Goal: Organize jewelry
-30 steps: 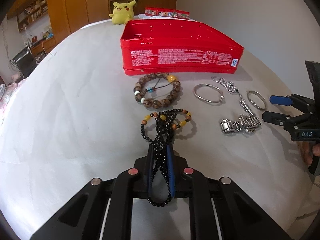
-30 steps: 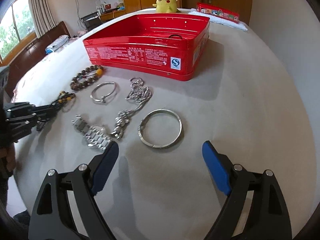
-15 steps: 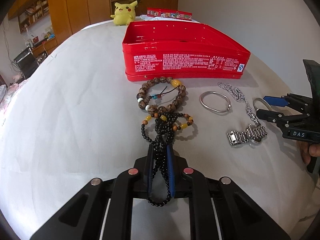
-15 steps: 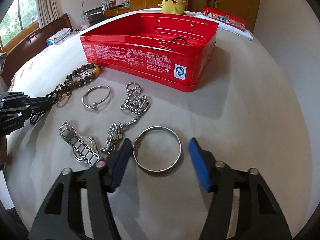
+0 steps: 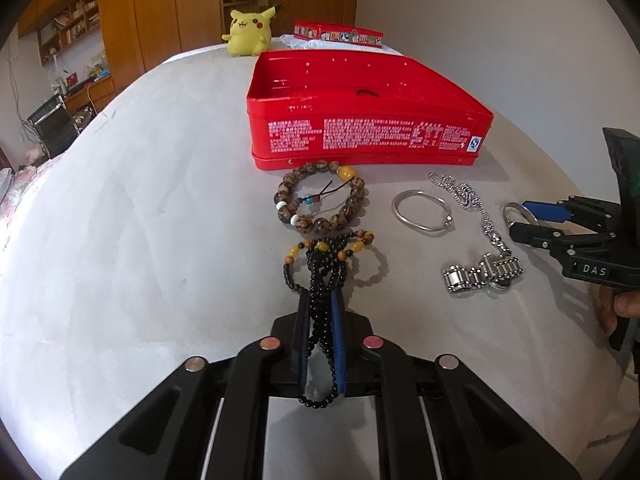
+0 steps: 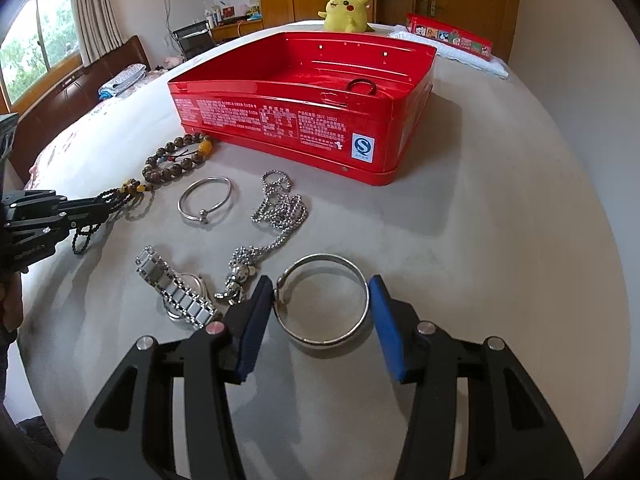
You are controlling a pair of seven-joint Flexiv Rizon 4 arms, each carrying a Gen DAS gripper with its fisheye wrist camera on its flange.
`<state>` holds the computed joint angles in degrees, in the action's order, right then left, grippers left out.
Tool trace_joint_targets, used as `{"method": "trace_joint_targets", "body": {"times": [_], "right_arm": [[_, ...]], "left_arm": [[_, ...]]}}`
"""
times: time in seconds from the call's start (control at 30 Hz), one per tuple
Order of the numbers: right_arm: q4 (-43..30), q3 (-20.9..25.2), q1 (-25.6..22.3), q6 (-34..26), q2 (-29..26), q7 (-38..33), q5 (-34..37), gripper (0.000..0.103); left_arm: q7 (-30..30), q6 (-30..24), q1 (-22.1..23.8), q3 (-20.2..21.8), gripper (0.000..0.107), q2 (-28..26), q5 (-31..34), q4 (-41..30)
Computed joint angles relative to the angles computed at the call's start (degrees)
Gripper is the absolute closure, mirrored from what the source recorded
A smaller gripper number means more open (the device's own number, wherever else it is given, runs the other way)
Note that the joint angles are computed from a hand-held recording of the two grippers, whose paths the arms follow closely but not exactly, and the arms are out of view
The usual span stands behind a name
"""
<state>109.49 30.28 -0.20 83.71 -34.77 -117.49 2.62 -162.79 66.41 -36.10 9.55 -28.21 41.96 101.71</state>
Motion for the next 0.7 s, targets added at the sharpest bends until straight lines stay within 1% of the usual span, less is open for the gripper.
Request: {"method": "trace_joint_targets", "body": {"times": [0.27,0.7], "right_arm": [[0.9,1.6,-1.2,0.2,1.2,-0.9,1.4,0.055],[3.0,3.9,-3.2,1.1,4.5,-2.8,4.1,0.055]], "left_arm": [[-2.6,-2.4,-1.6,0.0,0.097,2.1,3.2,-0.1],[-5.9,-7.7,-1.3,-3.9,0.097,6.4,9.4,-0.1]]}}
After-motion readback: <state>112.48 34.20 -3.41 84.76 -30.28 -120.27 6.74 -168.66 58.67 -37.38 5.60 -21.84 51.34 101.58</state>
